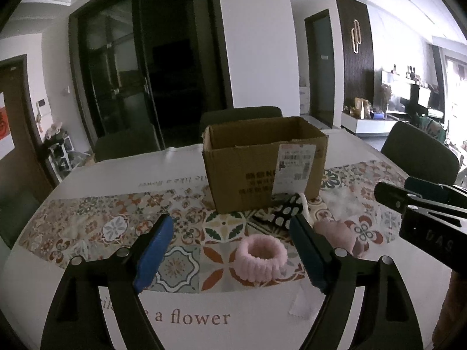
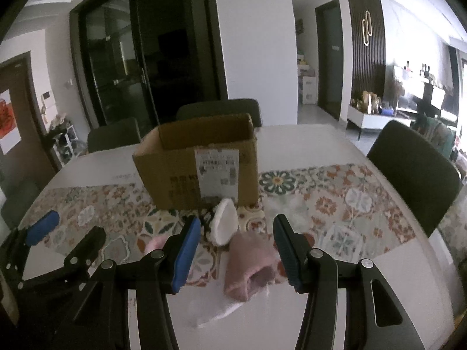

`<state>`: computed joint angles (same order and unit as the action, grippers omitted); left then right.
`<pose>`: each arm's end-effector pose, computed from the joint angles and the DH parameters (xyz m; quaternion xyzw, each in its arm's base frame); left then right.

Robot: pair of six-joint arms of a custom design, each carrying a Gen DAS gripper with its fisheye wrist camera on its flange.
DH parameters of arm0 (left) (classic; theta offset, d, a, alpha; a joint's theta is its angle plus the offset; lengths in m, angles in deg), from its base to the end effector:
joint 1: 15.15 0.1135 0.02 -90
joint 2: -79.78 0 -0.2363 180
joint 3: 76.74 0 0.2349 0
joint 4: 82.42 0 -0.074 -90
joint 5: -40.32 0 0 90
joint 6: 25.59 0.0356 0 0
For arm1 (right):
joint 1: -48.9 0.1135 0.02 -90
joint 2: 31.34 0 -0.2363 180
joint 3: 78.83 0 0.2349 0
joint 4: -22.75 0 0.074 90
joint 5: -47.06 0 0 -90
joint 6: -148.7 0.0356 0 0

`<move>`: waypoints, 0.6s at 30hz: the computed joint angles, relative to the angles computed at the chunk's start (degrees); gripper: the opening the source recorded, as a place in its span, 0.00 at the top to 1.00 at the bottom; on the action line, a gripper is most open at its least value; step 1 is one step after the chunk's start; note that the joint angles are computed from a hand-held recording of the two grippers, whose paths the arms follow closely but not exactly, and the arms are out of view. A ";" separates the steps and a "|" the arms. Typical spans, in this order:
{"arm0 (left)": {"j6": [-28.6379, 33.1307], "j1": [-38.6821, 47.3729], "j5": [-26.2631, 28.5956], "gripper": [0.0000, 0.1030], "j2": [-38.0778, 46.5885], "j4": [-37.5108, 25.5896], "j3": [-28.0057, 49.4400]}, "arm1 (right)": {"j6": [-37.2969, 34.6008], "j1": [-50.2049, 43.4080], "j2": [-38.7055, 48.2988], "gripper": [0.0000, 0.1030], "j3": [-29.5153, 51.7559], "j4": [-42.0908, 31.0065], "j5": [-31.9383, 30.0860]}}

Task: Organize soft objects
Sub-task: 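Move the left tool to the pink headband while the right tool approaches the pink fuzzy sock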

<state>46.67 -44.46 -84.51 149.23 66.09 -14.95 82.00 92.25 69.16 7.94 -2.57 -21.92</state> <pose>0.2279 -0.1046 0.2383 -0.0410 0.8703 0.0843 0.4835 0.2811 0.2478 0.2225 -0.0773 0.8877 0.0947 0.4438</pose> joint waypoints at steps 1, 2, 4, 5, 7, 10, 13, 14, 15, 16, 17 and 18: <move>-0.32 -0.57 -0.43 0.18 -0.06 0.40 -0.67 | 0.33 0.07 -0.25 0.48 -1.02 0.64 0.03; -0.53 -0.77 -0.35 0.18 -0.20 0.63 -1.08 | 0.67 0.21 -0.13 0.48 -1.14 0.74 0.06; -0.99 -1.30 -0.52 0.18 -0.36 1.09 -1.93 | 1.72 0.49 -0.46 0.48 -3.05 1.87 0.01; -1.39 -1.66 -0.66 0.18 -0.14 1.04 -2.26 | 2.32 0.54 -0.57 0.48 -4.04 2.29 0.02; -1.87 -2.04 -0.29 0.18 0.03 1.10 -2.72 | 2.77 0.51 -0.60 0.48 -5.01 2.67 0.01; -2.81 -2.67 -0.09 0.18 0.21 1.83 -4.05 | 3.41 0.60 -0.52 0.48 -6.98 3.59 0.10; -3.70 -2.53 1.50 0.18 0.73 2.83 -5.11 | 4.48 0.17 -0.22 0.48 -8.46 4.78 -2.05; -3.76 -2.45 1.73 0.18 0.94 3.12 -5.37 | 5.00 0.08 -0.05 0.48 -8.86 5.15 -2.62; -3.91 -2.35 2.09 0.18 1.20 3.47 -5.73 | 5.20 0.09 0.12 0.48 -9.12 5.52 -2.77; -4.10 -2.27 2.41 0.18 1.41 3.87 -6.14 | 5.25 0.15 0.50 0.48 -9.36 5.81 -2.65; -4.36 -2.30 2.60 0.18 1.59 4.32 -6.61 | 5.27 0.12 0.96 0.48 -9.43 5.93 -2.77; -4.62 -2.25 2.87 0.18 1.81 4.68 -7.01 | 5.41 0.18 1.36 0.48 -9.35 6.00 -2.97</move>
<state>42.05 -46.70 -81.64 151.05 70.76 -21.96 87.41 92.43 70.53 -1.41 3.43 -24.89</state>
